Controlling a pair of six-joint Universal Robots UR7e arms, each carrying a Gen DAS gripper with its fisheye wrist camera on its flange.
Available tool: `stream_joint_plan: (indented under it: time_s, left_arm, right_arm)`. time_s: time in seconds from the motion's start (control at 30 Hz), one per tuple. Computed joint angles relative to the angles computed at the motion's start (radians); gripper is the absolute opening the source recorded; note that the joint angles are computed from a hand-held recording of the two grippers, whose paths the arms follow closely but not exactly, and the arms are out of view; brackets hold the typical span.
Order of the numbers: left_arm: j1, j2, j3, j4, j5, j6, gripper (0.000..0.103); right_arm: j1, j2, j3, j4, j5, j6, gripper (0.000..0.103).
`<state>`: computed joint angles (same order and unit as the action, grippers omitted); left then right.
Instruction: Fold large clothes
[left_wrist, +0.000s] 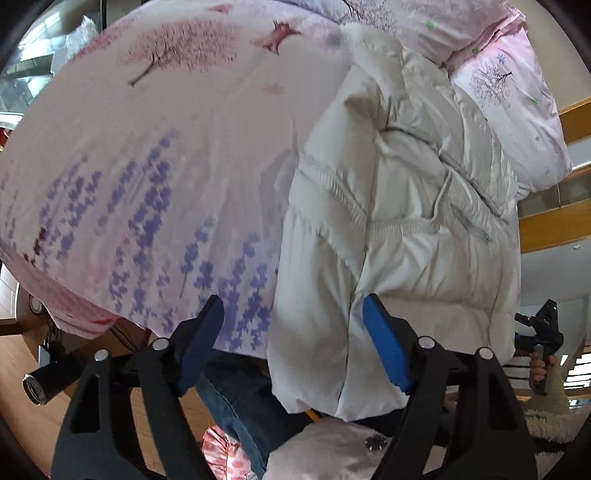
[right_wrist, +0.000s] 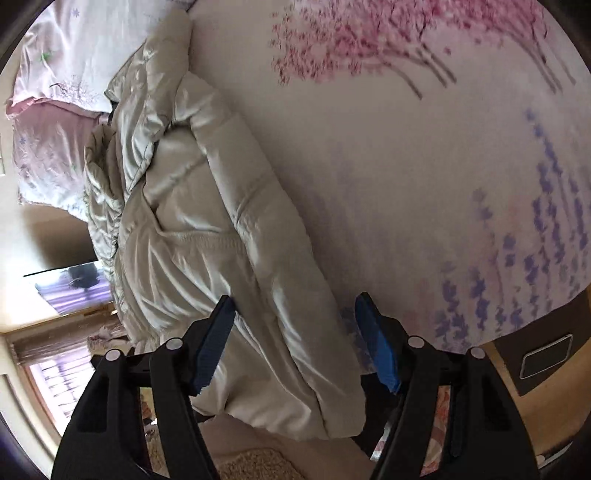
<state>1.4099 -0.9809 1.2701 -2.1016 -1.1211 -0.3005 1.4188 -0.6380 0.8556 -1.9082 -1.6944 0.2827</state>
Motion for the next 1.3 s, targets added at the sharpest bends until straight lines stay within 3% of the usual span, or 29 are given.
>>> stream_joint_plan:
  time_s: [0.37,0.47,0.7,0.8,0.83,0.87,0.97,1.3]
  left_arm:
    - [0.012,0.002,0.000,0.044,-0.099,-0.001,0.076]
    - [0.019,0.002,-0.003,0.058,-0.149,-0.016,0.070]
    - [0.017,0.002,0.007,0.055,-0.166,-0.054,0.057]
    - [0.007,-0.003,0.022,0.041,-0.144,-0.072,0.048]
    - [0.004,-0.003,0.025,0.035,-0.139,-0.073,0.044]
    - [0.000,-0.003,0.030,0.026,-0.134,-0.077,0.039]
    - [-0.007,-0.004,0.043,-0.007,-0.123,-0.086,0.020]
    - [-0.004,-0.036,0.082,-0.138,-0.179,-0.063,0.011]
  right_arm:
    - [0.006,0.034,-0.050,0.105,0.087,-0.072,0.064]
    - [0.004,0.028,-0.040,0.109,0.112,-0.087,0.062]
    - [0.000,0.027,-0.017,0.110,0.175,-0.109,0.061]
    - [-0.005,0.030,-0.017,0.130,0.184,-0.121,0.049]
    - [-0.008,0.026,-0.010,0.127,0.190,-0.129,0.037]
    - [-0.010,0.019,0.004,0.113,0.205,-0.142,0.027]
    - [-0.012,-0.016,0.070,0.031,0.250,-0.185,0.017]
    - [0.012,-0.082,0.224,-0.283,0.299,-0.207,0.012]
